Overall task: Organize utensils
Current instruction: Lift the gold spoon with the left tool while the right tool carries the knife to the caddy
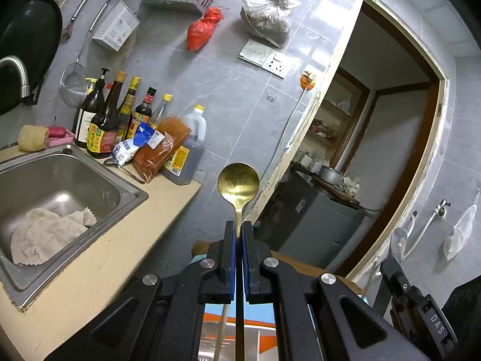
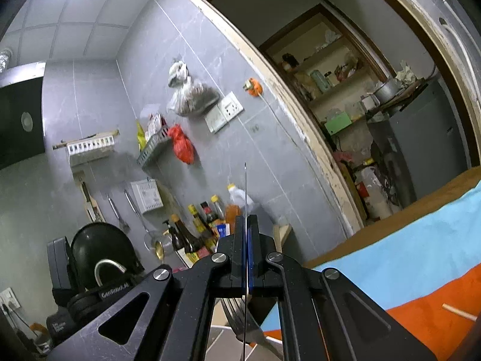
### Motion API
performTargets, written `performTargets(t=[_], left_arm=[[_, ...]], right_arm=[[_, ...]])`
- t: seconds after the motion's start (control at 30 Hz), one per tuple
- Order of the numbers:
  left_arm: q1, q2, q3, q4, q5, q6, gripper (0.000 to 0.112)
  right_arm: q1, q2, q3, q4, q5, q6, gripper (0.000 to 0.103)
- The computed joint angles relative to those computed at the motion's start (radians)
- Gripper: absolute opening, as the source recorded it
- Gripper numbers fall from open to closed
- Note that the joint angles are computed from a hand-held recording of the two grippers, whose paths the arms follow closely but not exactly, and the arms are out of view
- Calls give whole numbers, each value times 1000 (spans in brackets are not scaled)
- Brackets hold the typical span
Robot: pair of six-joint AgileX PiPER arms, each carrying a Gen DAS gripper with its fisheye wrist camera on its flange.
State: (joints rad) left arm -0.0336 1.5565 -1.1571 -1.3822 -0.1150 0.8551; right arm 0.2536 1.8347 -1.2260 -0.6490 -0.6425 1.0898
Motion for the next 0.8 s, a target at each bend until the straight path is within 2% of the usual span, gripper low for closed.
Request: performTargets(t=[0.07, 0.23, 0.43, 0.63, 0.8], left_arm=[[-2, 8, 2, 115, -2, -110, 4], [-56, -8, 55, 346, -121, -309, 4], [-126, -22, 125, 455, -264, -357, 4], [-143, -19, 142, 503, -289, -381, 4], [-131, -34, 146, 496, -245, -359, 4]], right_arm=[[6, 10, 0, 9, -2, -20, 1], [25, 19, 11, 36, -3, -86, 1], [39, 14, 34, 83, -10, -167, 1], [34, 3, 50, 82, -4, -183, 1], [25, -2, 45, 43, 21, -136, 2]])
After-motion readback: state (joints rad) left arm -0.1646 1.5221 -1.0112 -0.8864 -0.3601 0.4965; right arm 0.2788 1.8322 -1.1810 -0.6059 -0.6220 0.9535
